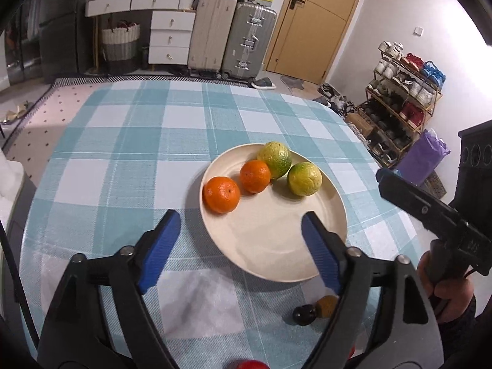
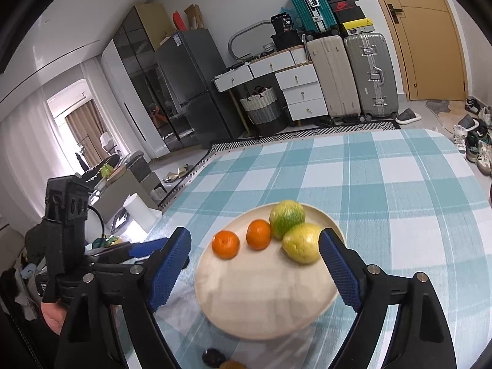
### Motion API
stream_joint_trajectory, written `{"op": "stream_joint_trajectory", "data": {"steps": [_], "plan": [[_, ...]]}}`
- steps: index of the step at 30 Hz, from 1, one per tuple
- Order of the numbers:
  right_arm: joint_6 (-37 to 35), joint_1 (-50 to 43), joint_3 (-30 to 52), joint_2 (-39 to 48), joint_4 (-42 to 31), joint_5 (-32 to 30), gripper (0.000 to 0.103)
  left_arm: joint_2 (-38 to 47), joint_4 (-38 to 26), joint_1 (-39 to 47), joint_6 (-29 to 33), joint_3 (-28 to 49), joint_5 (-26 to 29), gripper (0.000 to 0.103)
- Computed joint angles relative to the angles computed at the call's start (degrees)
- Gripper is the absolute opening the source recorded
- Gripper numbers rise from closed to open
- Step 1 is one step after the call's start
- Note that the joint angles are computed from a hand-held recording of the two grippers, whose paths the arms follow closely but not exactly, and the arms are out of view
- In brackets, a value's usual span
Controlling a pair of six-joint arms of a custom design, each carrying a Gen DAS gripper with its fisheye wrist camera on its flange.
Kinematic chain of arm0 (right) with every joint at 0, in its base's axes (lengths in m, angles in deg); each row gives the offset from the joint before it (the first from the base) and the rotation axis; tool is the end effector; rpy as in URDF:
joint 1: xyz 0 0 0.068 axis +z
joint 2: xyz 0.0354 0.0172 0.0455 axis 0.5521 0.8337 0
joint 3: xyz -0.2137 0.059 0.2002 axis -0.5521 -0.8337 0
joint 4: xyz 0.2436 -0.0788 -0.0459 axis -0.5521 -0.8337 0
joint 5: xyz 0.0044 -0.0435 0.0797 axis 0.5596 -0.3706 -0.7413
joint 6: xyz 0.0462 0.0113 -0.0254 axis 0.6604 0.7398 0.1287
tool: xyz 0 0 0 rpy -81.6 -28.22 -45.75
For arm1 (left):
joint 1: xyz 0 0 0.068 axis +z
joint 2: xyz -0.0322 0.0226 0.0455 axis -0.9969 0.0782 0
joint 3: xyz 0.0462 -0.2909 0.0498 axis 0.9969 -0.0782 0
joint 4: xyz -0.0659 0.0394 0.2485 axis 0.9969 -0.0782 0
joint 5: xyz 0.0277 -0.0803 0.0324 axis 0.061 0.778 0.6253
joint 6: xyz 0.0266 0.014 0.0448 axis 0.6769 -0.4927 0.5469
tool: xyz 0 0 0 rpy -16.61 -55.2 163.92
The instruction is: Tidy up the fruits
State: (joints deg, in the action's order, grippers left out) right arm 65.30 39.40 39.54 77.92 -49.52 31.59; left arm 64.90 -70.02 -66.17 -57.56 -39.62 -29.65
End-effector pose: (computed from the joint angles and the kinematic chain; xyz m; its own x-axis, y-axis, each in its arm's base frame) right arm 0.4002 0.0676 0.1021 -0.5818 -0.1964 -0.7893 -0.7111 0.5939 0.3764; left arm 0.2401 0.0739 0.2210 -0.6633 -0.3154 -0.6786 -0.1933 0.9483 -0.2518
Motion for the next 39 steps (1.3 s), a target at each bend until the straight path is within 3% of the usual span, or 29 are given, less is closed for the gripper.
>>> {"op": "stream_joint_trajectory", "data": {"steps": [9, 15, 39], "plan": [[-4.02, -1.34, -6.98, -4.03, 1.16, 0.24, 0.097, -6.68, -2.66, -0.96, -0.37, -3.63, -3.60, 0.087], [-5.66, -2.73, -11.34, -6.11, 2.52, -0.99, 0.101, -12.24, -3.67, -0.33, -1.02, -6.97, -4.33, 0.101], [-19.09, -4.44, -28.90, -9.56, 5.79, 0.66, 0.103, -31.38, -13.94, 6.96, 1.47, -19.69, -0.64, 0.102]]}}
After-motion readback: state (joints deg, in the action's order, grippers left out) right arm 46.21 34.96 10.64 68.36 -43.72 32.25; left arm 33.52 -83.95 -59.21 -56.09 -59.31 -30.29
